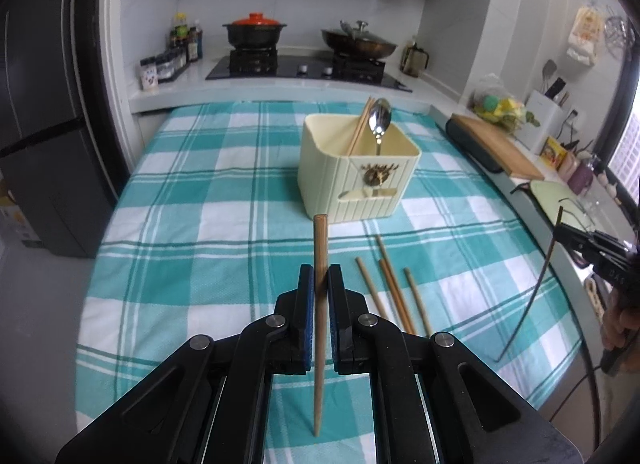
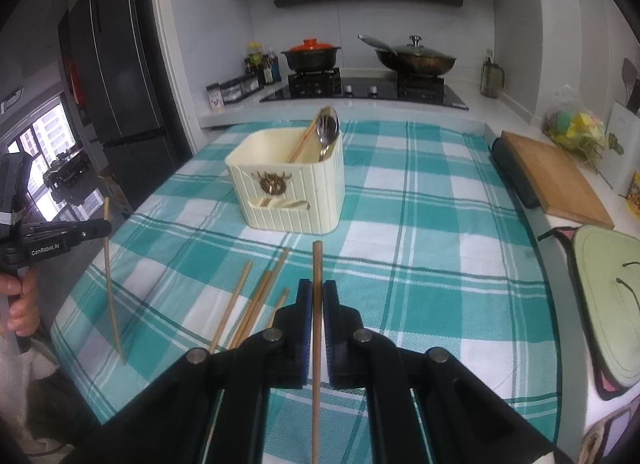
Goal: Organize utensils
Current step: 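Carry both chopsticks into the cream holder and open both tools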
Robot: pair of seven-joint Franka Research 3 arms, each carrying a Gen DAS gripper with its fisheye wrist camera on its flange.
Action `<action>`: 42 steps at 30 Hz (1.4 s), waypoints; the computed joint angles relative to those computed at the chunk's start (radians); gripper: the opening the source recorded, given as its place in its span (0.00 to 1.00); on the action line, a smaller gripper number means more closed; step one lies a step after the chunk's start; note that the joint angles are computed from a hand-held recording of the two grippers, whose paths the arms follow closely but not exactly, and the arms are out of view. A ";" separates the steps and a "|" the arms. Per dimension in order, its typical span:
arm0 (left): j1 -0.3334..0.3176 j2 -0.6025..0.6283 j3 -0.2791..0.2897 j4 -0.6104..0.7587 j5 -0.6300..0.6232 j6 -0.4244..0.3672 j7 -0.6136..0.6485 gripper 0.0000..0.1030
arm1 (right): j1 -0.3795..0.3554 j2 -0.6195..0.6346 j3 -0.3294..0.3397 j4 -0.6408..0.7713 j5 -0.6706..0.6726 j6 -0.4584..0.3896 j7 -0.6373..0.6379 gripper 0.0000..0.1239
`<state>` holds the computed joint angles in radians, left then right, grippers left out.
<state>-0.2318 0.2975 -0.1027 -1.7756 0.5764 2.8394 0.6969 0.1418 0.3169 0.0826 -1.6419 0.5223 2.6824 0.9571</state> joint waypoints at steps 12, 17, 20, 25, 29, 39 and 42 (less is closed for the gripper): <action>-0.032 -0.089 0.036 -0.051 0.221 0.101 -0.230 0.05 | 0.000 -0.149 0.066 -0.136 0.325 0.233 -0.292 0.04; -0.019 -0.102 0.024 -0.048 0.245 0.105 -0.247 0.05 | 0.019 -0.162 0.055 -0.125 0.380 0.242 -0.343 0.04; -0.009 -0.100 0.013 -0.036 0.234 0.097 -0.229 0.05 | 0.025 -0.165 0.047 -0.110 0.396 0.235 -0.353 0.04; 0.004 -0.079 -0.004 0.005 0.182 0.086 -0.162 0.05 | 0.028 -0.147 0.036 -0.062 0.397 0.204 -0.335 0.04; 0.011 -0.052 -0.010 0.058 0.121 0.075 -0.090 0.05 | 0.030 -0.112 0.032 -0.002 0.358 0.182 -0.289 0.04; -0.002 0.105 0.013 0.352 0.013 -0.007 0.066 0.05 | 0.033 0.090 0.051 0.318 0.192 0.121 -0.145 0.04; -0.013 0.188 0.029 0.502 -0.009 -0.037 0.101 0.05 | 0.040 0.191 0.051 0.484 0.120 0.077 -0.074 0.04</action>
